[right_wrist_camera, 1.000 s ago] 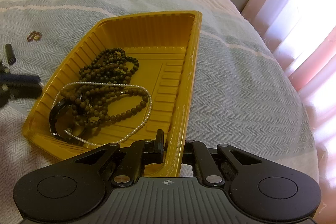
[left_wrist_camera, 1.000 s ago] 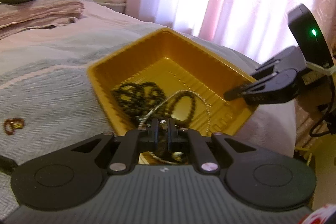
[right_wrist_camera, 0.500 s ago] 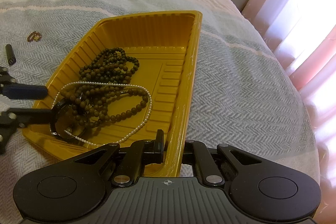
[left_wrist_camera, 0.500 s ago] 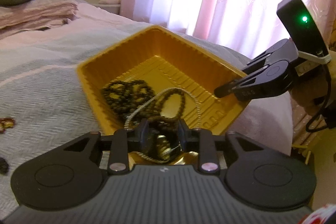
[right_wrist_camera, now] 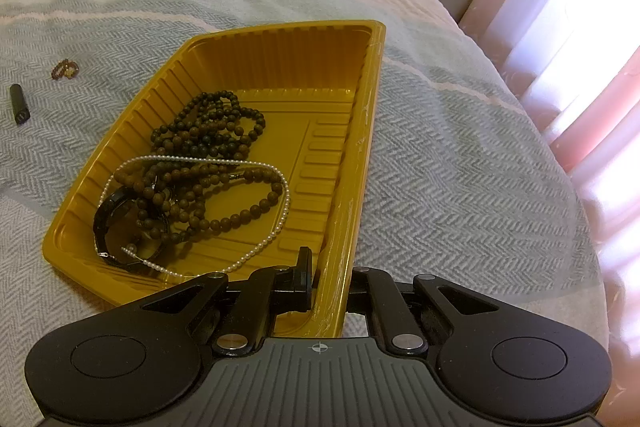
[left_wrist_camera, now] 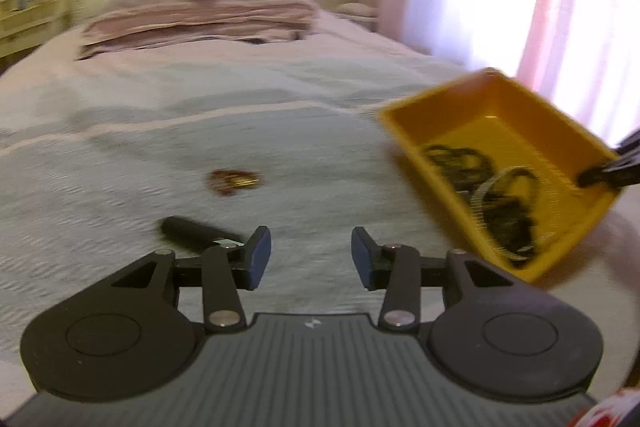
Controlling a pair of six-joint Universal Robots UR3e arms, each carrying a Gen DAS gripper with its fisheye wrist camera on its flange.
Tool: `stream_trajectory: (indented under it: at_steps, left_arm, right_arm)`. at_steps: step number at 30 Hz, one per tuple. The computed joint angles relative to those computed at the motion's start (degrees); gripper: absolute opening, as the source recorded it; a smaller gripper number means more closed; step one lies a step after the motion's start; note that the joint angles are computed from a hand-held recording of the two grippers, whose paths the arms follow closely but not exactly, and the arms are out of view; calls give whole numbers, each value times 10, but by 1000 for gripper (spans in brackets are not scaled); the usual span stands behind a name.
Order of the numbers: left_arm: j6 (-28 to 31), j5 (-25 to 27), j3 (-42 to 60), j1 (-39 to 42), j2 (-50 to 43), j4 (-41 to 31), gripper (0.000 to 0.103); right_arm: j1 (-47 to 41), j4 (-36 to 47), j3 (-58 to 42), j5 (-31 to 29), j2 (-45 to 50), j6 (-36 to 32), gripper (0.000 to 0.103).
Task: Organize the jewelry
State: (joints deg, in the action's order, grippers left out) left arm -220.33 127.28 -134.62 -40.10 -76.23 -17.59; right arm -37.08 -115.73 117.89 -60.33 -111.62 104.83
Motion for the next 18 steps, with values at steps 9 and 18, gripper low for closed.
stream_trajectory:
  at_steps: [9, 18]
  left_arm:
    - [12, -77, -56, 127, 82, -47, 45]
    - [-5, -145, -36, 215, 45, -64, 46]
  right_arm:
    - [2, -1, -2, -2, 0, 0, 7]
    - [5, -11, -3, -7, 10, 6, 7]
